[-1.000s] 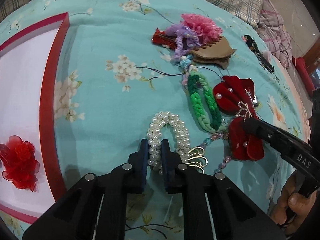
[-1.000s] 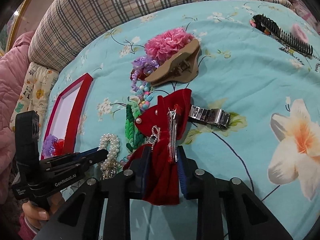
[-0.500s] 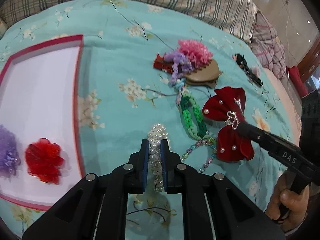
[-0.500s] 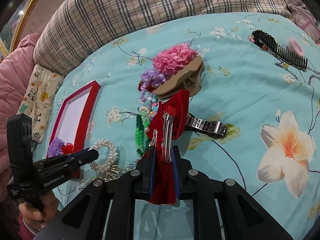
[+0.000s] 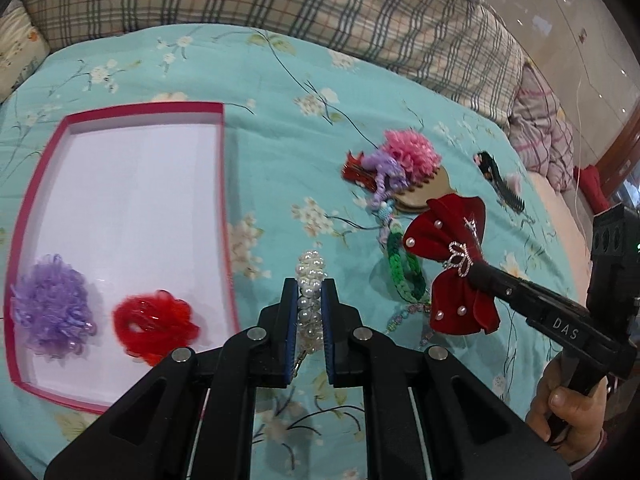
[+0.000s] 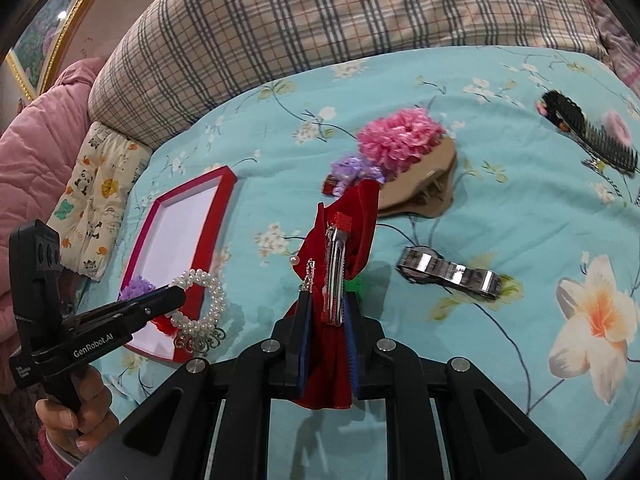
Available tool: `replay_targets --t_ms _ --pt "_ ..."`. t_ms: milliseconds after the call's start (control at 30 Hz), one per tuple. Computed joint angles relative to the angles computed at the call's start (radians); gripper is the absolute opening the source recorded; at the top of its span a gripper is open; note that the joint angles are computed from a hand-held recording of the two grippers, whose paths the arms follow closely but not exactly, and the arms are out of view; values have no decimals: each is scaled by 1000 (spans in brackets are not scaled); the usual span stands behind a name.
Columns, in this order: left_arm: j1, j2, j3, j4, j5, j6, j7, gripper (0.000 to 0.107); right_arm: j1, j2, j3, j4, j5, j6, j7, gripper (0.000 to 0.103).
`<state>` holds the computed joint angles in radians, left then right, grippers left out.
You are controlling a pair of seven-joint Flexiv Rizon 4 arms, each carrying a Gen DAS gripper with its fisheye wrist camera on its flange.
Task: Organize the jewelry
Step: 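Carry the pearl bracelet and red bow into the white box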
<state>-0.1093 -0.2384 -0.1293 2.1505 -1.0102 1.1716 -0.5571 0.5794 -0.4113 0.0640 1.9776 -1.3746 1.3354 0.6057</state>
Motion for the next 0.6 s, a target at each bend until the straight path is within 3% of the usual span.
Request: replay_targets --t_ms 267,600 --pt "31 4 18 -24 -38 4 8 9 37 -60 -13 -90 72 16 -99 14" --pt "93 -25 39 -77 -73 21 -3 9 122 -175 -59 -259 255 53 -312 14"
